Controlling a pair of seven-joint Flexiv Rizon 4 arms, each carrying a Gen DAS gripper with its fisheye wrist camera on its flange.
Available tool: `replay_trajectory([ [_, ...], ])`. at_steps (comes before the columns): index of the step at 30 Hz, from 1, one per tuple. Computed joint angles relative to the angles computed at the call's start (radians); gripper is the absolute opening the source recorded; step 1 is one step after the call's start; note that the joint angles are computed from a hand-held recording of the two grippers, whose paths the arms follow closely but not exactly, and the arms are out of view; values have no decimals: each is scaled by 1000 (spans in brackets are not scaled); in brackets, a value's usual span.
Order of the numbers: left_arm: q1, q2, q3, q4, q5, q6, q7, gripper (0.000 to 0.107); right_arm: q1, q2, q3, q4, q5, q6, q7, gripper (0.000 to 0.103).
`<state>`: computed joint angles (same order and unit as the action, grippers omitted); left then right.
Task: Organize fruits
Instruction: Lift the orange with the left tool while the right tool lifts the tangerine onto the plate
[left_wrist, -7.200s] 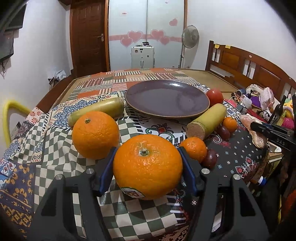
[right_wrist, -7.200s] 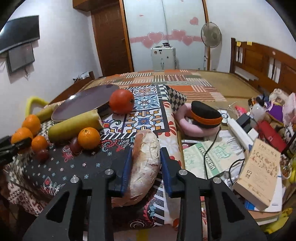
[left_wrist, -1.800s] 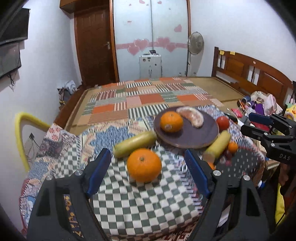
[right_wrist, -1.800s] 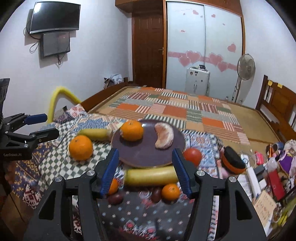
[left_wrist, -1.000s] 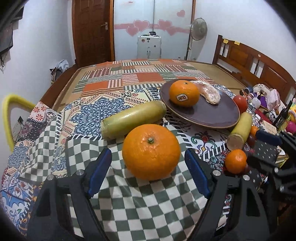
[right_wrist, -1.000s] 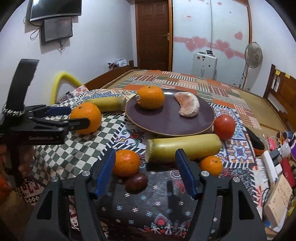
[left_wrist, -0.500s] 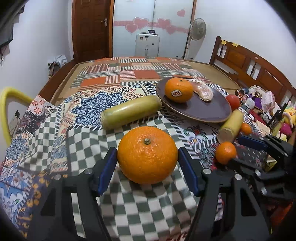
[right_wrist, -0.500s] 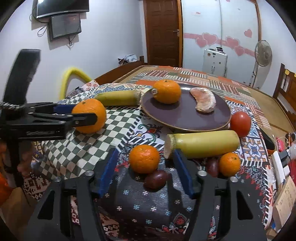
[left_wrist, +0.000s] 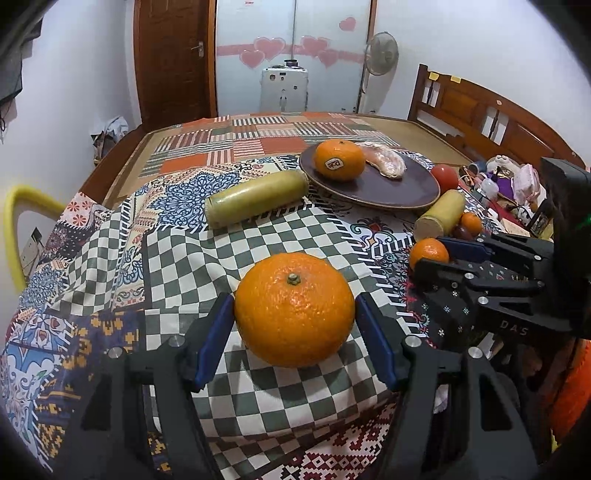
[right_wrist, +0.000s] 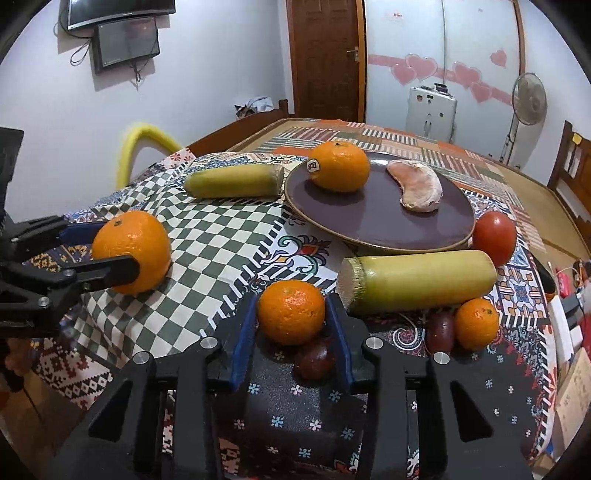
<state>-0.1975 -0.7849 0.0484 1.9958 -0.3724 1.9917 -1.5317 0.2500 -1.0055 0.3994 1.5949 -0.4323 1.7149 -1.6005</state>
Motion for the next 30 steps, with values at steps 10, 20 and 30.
replay_trajectory([
  [10, -5, 8, 3, -16, -2, -1, -7, 66, -50, 2, 59, -1, -23, 43, -4, 35],
  [20, -36, -2, 17, -107, -24, -5, 32, 66, -17, 7, -40, -63, -37, 109, 70, 35],
  [30, -39, -68, 19, -272, -35, -85, 61, 66, -19, -30, -88, -177, -63, 84, 115, 35],
])
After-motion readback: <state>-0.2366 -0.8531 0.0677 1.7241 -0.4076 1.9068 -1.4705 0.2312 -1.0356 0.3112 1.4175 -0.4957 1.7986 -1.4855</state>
